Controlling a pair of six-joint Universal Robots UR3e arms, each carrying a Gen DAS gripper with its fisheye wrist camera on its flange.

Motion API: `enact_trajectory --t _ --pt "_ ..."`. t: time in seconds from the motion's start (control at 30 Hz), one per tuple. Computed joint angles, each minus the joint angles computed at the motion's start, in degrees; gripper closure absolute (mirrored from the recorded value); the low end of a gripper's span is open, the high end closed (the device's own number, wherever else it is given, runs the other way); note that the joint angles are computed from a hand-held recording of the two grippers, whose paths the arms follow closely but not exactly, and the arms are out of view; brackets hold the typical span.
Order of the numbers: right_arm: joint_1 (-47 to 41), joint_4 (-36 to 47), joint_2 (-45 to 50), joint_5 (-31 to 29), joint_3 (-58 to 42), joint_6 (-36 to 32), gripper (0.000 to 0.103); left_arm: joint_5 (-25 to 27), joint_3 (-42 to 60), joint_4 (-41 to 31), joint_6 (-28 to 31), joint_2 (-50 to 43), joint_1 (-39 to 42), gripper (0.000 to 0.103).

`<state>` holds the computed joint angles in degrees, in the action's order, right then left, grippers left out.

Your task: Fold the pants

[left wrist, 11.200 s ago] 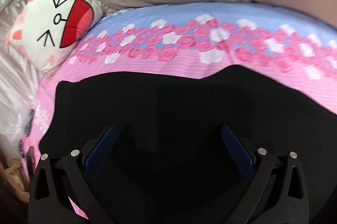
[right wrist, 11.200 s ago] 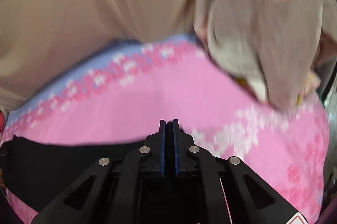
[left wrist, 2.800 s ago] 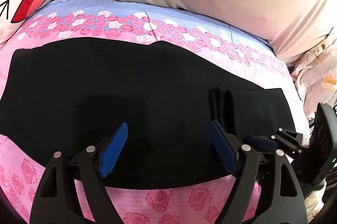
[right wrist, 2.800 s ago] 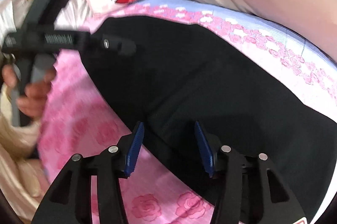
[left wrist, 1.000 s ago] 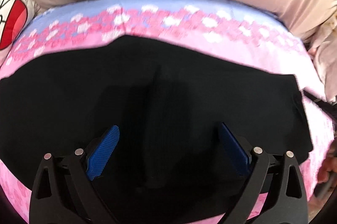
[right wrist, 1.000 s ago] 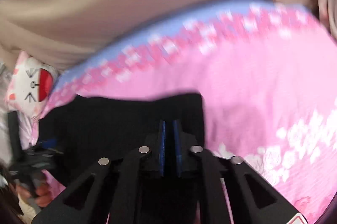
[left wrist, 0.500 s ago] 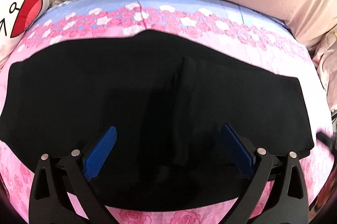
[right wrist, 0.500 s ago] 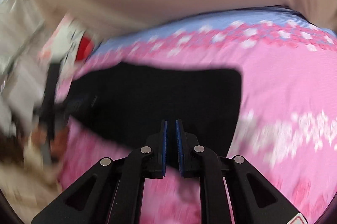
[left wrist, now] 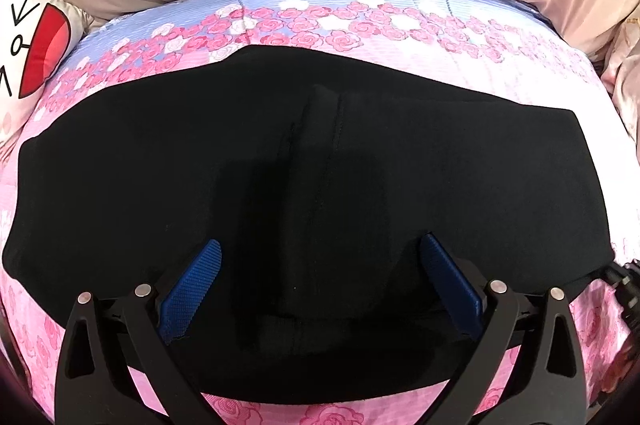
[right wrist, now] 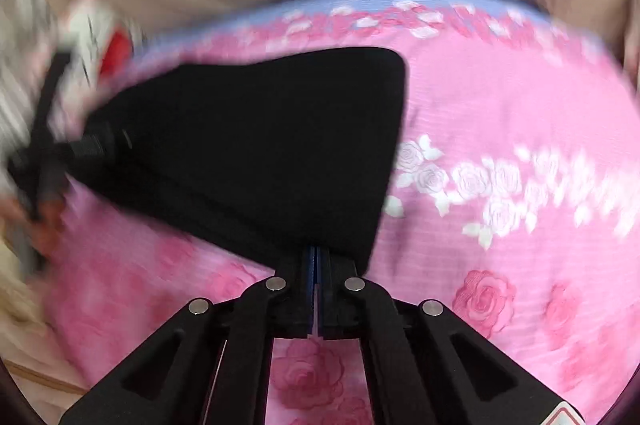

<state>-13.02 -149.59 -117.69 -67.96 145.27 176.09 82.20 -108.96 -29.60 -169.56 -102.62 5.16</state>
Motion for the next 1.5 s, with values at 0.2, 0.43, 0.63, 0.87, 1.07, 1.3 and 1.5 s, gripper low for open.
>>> enact_trajectory --t 0.2,0.43,0.63,0.87,1.07,1.3,1.5 --pt "14.01 -14.06 12.62 -2.61 -10.62 5.24 0.092 1.25 -0.25 0.67 -0.33 -0.05 -0.66 0.005" --pt "22.07 -18.85 38.24 -13.59 -29.07 10.27 0.09 0.06 -1.66 0.08 0.49 2.19 0.82 0.005" --pt "19.66 -21.91 39.99 -15.42 -26.48 12.92 0.094 -11.92 -7.44 -3.98 -1.53 11.91 22.4 0.005" --pt "23.73 -24.78 41.55 -21.4 -28.42 16.49 0.054 -9.13 -7.79 -4.12 -12.53 7.5 45.93 0.005" --pt "19.38 -21.1 35.45 -17.35 -24.84 17.85 0.052 -15.76 -3.32 -3.87 -10.95 1.32 48.15 0.005" --pt "11.84 -20.99 26.14 -13.69 -15.67 19.36 0.04 -15.34 1.91 3.14 -13.94 -5.22 44.95 0.071" --pt "3.57 -24.43 21.05 -6.08 -8.78 20.54 0.039 -15.5 1.42 2.89 -8.66 5.45 39.04 0.088"
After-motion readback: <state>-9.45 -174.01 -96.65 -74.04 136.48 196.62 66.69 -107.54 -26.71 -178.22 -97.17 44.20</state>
